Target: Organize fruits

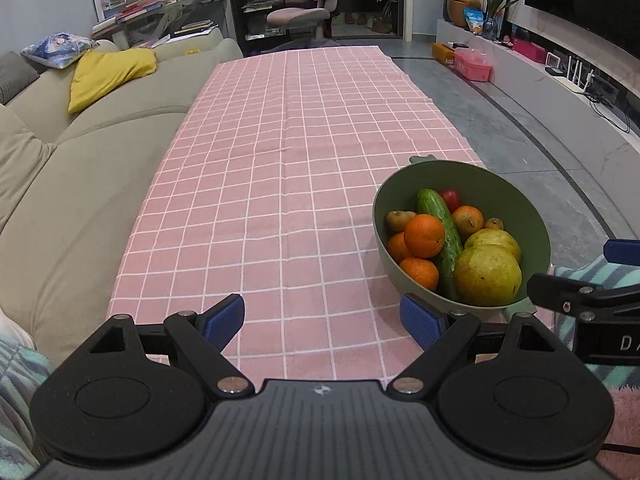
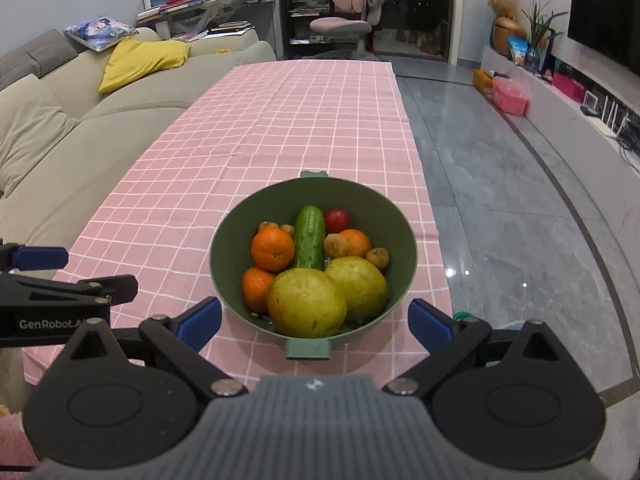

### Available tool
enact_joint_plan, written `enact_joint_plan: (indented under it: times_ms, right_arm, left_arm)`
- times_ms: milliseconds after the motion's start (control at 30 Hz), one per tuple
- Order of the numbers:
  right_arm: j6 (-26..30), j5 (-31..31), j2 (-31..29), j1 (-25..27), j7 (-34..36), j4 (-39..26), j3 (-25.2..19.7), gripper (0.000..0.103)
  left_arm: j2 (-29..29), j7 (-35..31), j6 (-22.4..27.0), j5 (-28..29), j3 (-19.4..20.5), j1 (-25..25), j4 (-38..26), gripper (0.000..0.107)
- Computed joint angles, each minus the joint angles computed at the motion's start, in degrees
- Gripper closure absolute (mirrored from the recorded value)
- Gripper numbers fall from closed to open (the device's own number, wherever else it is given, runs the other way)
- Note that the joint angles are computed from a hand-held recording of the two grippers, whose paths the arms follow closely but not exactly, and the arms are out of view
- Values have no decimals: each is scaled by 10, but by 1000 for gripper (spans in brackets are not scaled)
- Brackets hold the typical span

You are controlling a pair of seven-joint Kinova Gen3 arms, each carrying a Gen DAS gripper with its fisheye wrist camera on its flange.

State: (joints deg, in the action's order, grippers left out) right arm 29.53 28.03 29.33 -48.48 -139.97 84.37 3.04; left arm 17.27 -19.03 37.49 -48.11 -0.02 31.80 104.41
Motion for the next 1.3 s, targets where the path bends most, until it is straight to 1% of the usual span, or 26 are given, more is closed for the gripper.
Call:
enact_joint_plan:
  times_ms: [100, 533, 1300]
  right_arm:
    - [-11, 15, -3, -12, -22, 9, 15, 7]
    - [-2, 20, -1, -8, -19, 4, 6, 7]
    - [0, 28, 0, -11, -27, 3, 7, 7]
  left_arm:
    - [1, 1, 0, 0, 1, 1, -1, 5]
    - [-3, -2, -4, 5, 0, -2, -2, 5]
    - [-7, 5, -1, -2, 4, -3, -1, 5]
